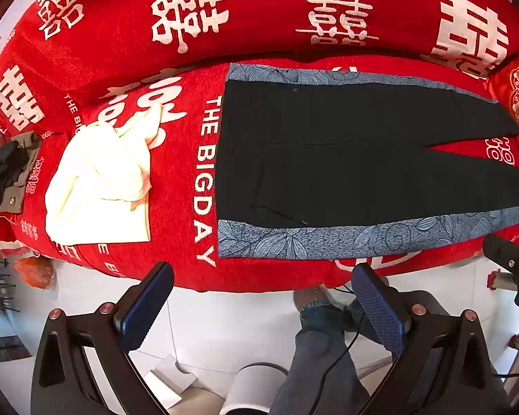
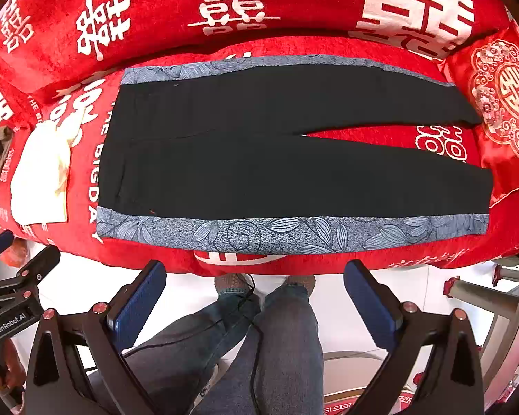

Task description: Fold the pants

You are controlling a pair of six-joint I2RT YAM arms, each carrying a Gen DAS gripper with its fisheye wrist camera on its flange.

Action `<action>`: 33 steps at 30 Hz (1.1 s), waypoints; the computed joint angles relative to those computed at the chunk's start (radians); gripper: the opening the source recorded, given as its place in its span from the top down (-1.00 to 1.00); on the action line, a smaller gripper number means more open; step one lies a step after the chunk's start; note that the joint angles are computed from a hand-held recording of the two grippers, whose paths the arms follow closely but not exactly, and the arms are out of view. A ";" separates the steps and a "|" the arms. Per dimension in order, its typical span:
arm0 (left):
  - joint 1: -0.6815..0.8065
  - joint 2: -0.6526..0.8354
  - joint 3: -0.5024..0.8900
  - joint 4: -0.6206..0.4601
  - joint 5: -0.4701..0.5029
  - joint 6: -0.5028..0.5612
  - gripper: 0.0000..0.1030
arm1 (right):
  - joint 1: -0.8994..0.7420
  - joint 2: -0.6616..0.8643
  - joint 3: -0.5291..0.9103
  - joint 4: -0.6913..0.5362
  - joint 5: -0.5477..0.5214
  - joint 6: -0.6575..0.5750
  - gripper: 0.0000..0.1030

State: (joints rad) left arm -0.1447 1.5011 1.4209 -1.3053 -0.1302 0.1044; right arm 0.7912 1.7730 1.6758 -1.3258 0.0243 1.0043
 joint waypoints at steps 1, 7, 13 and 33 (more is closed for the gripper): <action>0.003 0.000 -0.002 0.001 0.002 0.004 -1.00 | 0.001 0.002 0.002 -0.001 0.001 0.000 -0.99; 0.011 -0.005 -0.012 0.008 0.007 0.010 -1.00 | 0.007 0.024 0.026 -0.014 0.006 0.003 -0.99; 0.038 -0.013 -0.035 0.020 0.016 0.029 -1.00 | 0.012 0.050 0.053 -0.028 0.009 0.002 -0.99; 0.213 0.126 -0.339 0.369 0.376 -0.032 -1.00 | -0.092 -0.116 -0.756 1.108 -0.400 0.259 -0.93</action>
